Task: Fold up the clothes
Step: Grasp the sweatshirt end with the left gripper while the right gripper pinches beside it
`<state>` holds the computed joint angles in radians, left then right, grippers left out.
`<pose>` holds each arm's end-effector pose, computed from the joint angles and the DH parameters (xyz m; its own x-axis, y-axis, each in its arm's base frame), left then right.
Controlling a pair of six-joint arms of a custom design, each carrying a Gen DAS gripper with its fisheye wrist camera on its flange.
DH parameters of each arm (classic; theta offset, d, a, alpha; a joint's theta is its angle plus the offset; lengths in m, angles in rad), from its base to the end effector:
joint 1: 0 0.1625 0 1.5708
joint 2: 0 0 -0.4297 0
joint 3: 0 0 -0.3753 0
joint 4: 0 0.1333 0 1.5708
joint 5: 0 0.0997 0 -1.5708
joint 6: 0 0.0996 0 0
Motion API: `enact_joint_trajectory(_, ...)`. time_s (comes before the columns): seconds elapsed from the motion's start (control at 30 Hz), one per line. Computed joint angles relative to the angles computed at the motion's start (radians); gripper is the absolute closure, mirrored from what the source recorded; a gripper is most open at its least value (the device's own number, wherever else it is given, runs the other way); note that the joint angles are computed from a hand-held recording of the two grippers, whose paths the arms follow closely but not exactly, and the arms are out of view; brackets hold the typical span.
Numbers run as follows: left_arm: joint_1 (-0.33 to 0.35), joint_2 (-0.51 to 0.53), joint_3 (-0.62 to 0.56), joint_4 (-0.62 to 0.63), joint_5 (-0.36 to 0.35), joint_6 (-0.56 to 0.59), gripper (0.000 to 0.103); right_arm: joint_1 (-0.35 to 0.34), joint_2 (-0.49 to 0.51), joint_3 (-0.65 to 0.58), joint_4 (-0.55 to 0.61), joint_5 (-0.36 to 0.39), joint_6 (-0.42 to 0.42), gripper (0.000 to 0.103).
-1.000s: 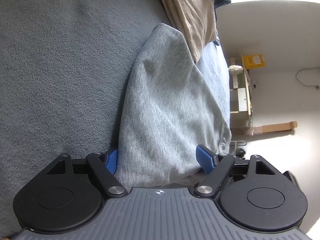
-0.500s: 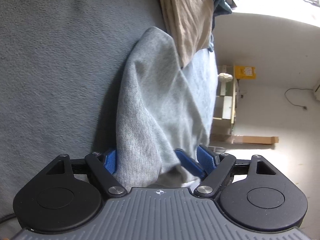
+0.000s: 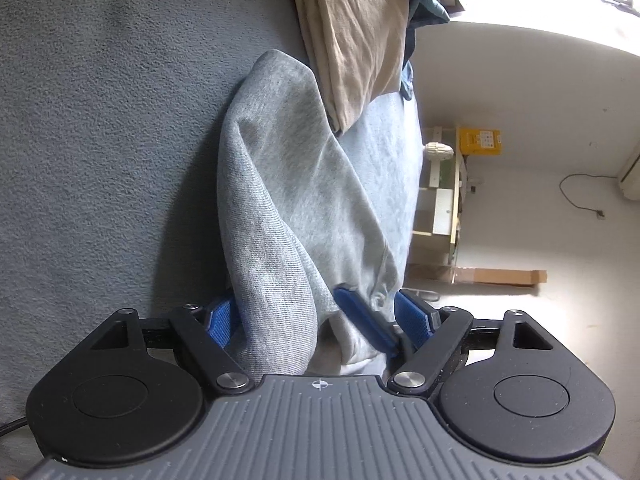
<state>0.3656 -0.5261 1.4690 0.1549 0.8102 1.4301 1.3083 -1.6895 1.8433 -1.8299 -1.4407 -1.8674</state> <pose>-0.4285 -0.3803 -0.0351 -0.7457 -0.3942 0.5371 -0.6634 0.5141 -0.5437 0.0298 -0.4527 0.4439 0.0341 -0.9898 0.1382 -0.9946 -0.0472 -0.0927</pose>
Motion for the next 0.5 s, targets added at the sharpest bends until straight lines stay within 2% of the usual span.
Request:
enact_joint_trajectory(0.27, -0.004, -0.014, 0.02, -0.019, 0.005, 0.023, 0.022, -0.009, -0.036, 0.141, -0.206, -0.03, -0.107, 0.022)
enact_joint_trajectory(0.37, -0.002, -0.014, 0.02, -0.022, 0.008, 0.029, 0.022, -0.011, -0.043, 0.18, -0.285, -0.038, -0.128, 0.029)
enact_joint_trajectory(0.43, -0.001, -0.016, 0.023, -0.024, 0.009, 0.029, 0.022, -0.007, -0.038, 0.189, -0.317, -0.058, -0.114, 0.034)
enact_joint_trajectory(0.5, -0.002, -0.015, 0.022, -0.02, 0.011, 0.029, 0.022, -0.003, -0.029, 0.189, -0.336, -0.07, -0.089, 0.045)
